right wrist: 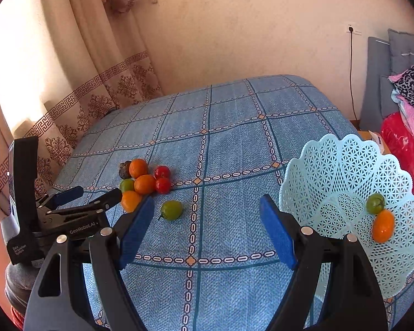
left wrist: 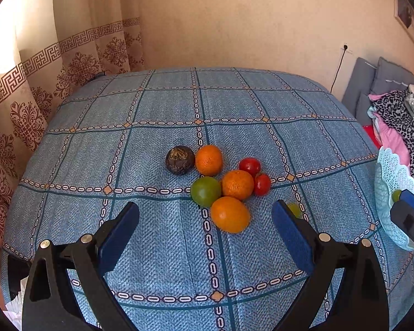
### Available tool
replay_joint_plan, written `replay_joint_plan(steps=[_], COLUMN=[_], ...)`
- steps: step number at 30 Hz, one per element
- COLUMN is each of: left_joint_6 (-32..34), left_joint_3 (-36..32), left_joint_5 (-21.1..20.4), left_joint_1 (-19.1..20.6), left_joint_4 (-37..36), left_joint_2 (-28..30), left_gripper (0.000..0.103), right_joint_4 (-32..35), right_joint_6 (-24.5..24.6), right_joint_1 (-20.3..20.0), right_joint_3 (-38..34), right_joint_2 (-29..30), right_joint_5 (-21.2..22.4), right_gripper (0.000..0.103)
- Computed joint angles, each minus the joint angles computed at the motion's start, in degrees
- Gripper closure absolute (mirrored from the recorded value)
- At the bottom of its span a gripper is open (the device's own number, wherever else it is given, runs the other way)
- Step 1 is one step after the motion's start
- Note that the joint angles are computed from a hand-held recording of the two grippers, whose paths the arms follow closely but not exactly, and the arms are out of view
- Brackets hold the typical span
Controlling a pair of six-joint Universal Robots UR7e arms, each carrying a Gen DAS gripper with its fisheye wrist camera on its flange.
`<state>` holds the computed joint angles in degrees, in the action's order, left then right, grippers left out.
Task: Organize fruits
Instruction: 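Move both tools back from the basket toward the fruit cluster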
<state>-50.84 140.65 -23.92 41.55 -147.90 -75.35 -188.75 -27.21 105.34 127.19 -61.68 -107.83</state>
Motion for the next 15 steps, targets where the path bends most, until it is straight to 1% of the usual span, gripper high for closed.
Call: replay_joint_plan(steps=[4,9,11,13,15], left_joint_6=[2.24,5.3,7.24,8.82,10.03], left_joint_3=[-0.99,-1.94,-2.19,-2.59,-2.99], left_joint_5=[0.91,1.29,0.88,0.12,-0.66], left_joint_1=[2.22,4.45,5.15,5.82,6.43], left_joint_4=[-2.76,-6.43,-8.95,-11.03,-12.4], left_joint_2=[3.51,6.26,7.26,8.17,8.93], left_gripper=[0.007,0.008,0.011,0.019,0.021], right_joint_4=[0.55,1.42,1.88,2.32,2.49], right_joint_6=[0.46,0.84,1.0,1.11,1.01], right_joint_1=[0.27,0.37,0.35,0.36,0.3], right_joint_3=[-1.86,-3.89,-4.72,-5.53,-6.07], right_joint_2=[2.15,4.64,5.54,6.44,7.07], right_joint_5=[-0.44,-0.7,-0.86,-0.95,-1.0], right_gripper=[0.023,0.023,0.023,0.023,0.023])
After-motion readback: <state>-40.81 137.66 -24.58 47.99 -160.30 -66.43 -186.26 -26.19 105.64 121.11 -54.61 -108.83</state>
